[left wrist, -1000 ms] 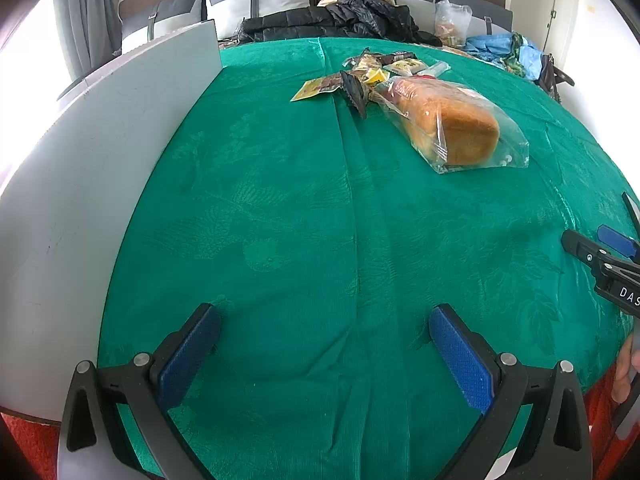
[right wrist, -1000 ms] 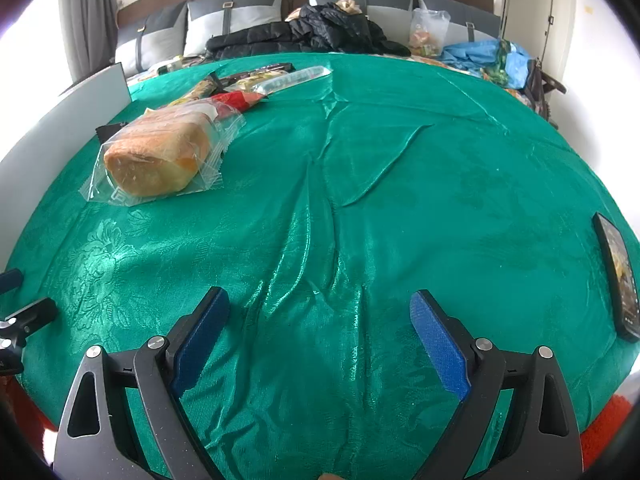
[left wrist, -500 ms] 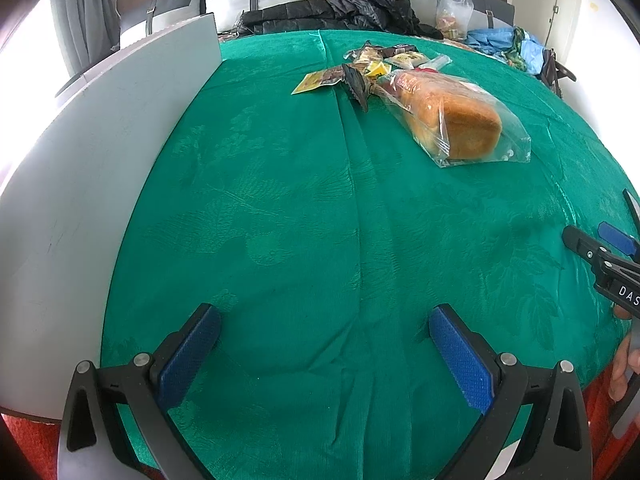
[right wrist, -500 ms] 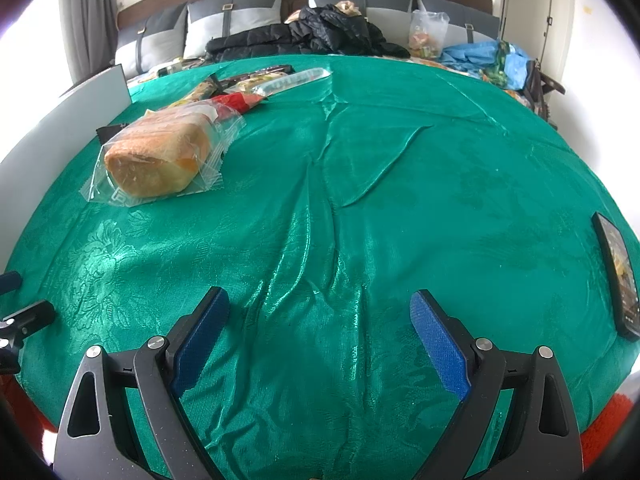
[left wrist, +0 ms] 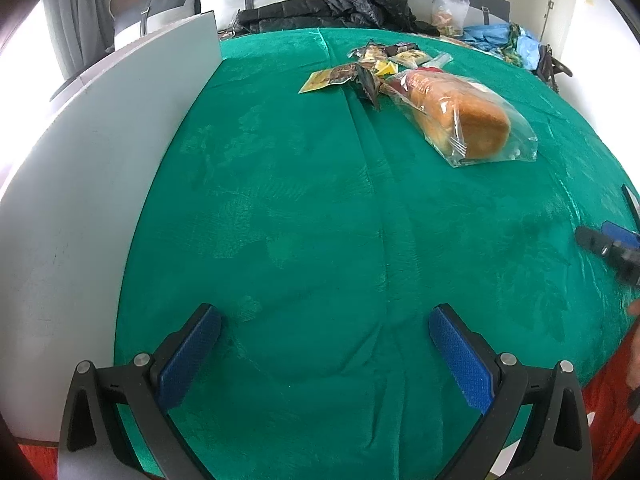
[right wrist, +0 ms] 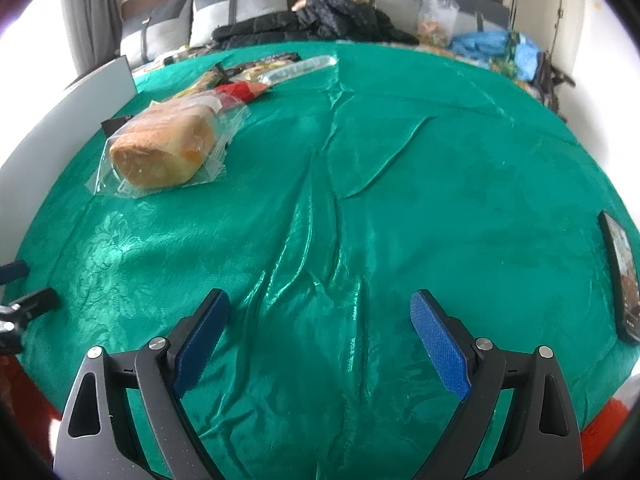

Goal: Organize snacks
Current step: 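Move both tools back over the remaining snacks, then grasp the bagged bread loaf with the right gripper and lift it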

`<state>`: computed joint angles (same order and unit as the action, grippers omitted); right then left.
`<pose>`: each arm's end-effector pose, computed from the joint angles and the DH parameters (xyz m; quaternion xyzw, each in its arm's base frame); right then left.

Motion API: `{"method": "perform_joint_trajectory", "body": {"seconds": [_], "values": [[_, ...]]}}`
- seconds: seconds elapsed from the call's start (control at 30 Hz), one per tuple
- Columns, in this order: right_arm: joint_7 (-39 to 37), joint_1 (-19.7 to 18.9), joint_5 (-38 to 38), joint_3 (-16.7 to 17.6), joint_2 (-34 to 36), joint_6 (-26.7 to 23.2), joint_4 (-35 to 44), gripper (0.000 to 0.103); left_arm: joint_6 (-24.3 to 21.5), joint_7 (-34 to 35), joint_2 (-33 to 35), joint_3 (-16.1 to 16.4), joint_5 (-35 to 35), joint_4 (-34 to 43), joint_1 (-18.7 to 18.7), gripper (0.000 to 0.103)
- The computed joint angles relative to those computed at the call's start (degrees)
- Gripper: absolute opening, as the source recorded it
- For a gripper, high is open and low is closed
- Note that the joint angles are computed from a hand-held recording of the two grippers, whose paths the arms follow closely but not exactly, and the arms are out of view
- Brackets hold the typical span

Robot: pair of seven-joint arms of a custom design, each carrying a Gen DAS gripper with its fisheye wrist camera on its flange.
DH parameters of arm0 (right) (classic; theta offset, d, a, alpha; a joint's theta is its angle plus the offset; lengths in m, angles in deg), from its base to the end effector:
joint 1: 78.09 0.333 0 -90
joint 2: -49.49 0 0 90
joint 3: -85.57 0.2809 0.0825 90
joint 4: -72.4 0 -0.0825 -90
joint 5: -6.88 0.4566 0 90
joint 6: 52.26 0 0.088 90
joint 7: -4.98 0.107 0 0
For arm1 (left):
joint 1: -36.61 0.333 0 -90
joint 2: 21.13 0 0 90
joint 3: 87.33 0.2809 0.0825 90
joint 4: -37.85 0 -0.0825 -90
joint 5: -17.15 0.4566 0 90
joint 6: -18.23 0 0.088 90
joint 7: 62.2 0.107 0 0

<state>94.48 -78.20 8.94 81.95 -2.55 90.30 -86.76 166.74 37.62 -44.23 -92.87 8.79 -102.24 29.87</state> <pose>0.4232 -0.0247 0.4785 -0.6494 0.6962 -0.1933 0.2371 0.5292 -0.1124 0.4438 -0.5764 0.7701 -0.2195 0.1628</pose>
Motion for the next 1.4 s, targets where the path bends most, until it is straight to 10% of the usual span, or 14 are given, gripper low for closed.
{"method": "perform_joint_trajectory", "body": {"seconds": [0.17, 0.5, 0.7, 1.0, 1.07, 1.1, 1.4], "values": [[0.83, 4.81, 10.17, -5.16, 6.48, -3.68, 8.56, 0.094, 1.54, -0.49, -0.25, -0.1, 0.07, -0.68, -0.02, 0.103], [6.57, 5.97, 0.2, 4.59, 35.3, -15.28, 39.35, 0.093, 1.61, 0.19, -0.6, 0.3, -0.19, -0.99, -0.32, 0.103], [5.85, 8.7, 11.98, 1.86, 40.34, -21.92, 43.39, 0.093, 2.4, 0.24, -0.72, 0.2, -0.36, -1.34, -0.25, 0.103], [1.19, 10.65, 1.87, 4.9, 37.45, -17.37, 39.61, 0.09, 2.99, -0.33, -0.62, 0.21, -0.04, -1.39, -0.33, 0.103], [-1.95, 11.19, 4.06, 4.15, 36.25, -14.57, 37.57, 0.082, 3.13, 0.03, -0.97, 0.4, -0.24, -1.78, -0.43, 0.103], [-3.84, 11.62, 6.92, 3.3, 35.28, -13.42, 36.39, 0.053, 3.27, 0.12, -1.0, 0.43, -0.3, -1.86, -0.45, 0.103], [-16.19, 10.17, 29.79, -6.84, 23.28, -12.23, 24.0, 0.056, 3.82, 0.0, -1.02, 0.32, -0.35, -2.04, -0.35, 0.103]]}}
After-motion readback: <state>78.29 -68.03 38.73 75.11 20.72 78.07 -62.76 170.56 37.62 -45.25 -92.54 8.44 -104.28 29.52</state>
